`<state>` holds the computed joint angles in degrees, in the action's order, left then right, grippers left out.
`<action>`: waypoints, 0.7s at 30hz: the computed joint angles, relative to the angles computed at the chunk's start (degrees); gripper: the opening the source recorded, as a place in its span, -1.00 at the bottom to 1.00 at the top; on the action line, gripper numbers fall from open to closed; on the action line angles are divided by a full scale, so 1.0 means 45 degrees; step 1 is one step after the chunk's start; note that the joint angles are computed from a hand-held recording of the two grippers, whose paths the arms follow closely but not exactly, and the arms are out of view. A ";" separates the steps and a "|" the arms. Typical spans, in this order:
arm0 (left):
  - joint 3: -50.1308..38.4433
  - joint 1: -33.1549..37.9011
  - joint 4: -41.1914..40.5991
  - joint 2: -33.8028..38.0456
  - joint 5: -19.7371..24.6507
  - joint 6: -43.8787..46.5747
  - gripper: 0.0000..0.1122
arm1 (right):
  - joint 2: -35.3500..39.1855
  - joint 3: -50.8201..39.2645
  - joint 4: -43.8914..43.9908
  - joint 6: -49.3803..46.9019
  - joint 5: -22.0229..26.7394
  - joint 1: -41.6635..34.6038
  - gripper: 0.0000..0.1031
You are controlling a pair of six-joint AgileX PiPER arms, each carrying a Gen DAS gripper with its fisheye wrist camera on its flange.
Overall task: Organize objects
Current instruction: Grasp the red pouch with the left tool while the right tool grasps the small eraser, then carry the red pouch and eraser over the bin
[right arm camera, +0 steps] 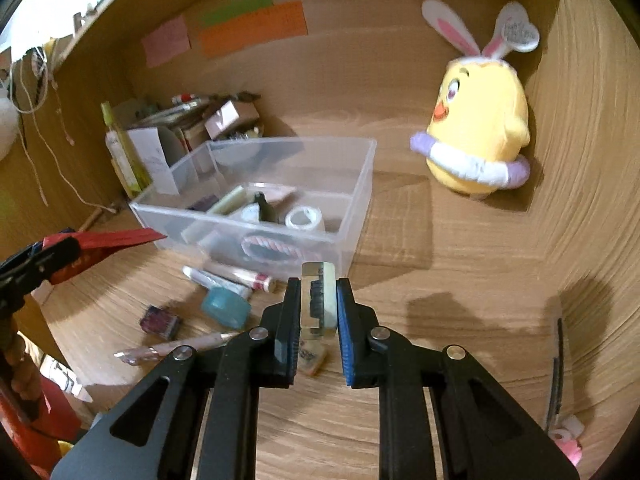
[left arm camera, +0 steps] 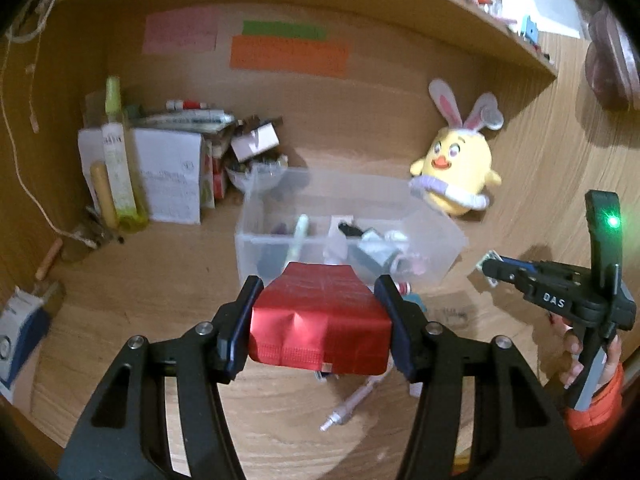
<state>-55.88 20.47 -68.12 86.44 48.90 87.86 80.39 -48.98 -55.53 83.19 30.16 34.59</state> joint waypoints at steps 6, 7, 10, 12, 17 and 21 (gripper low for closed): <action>-0.0765 -0.0100 -0.0296 -0.0019 0.0085 -0.0201 0.02 | -0.0270 -0.0581 -0.0424 -0.0071 0.0356 0.0221 -0.71; -0.0874 -0.0190 -0.0334 -0.0008 0.0000 -0.0249 0.01 | -0.0255 -0.0680 -0.0417 -0.0160 0.0366 0.0204 -0.71; -0.1364 -0.0547 -0.0409 0.0227 -0.0262 -0.0459 0.02 | -0.0017 -0.1233 -0.0358 -0.0504 0.0351 0.0086 -0.71; -0.1772 -0.0896 -0.0343 0.0480 -0.0531 -0.0768 0.01 | 0.0225 -0.1548 -0.0309 -0.0694 0.0287 -0.0025 -0.71; -0.3034 -0.1981 0.0345 0.1487 -0.1399 -0.1952 0.01 | 0.1070 -0.2576 0.0283 -0.1704 0.0085 -0.0403 -0.71; -0.4073 -0.2753 0.1369 0.2390 -0.1825 -0.3160 0.02 | 0.1888 -0.3531 0.1146 -0.2788 -0.0056 -0.0862 -0.71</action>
<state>-74.21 8.08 -61.96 97.20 40.69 73.64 88.89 -64.87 -50.38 70.64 29.90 30.72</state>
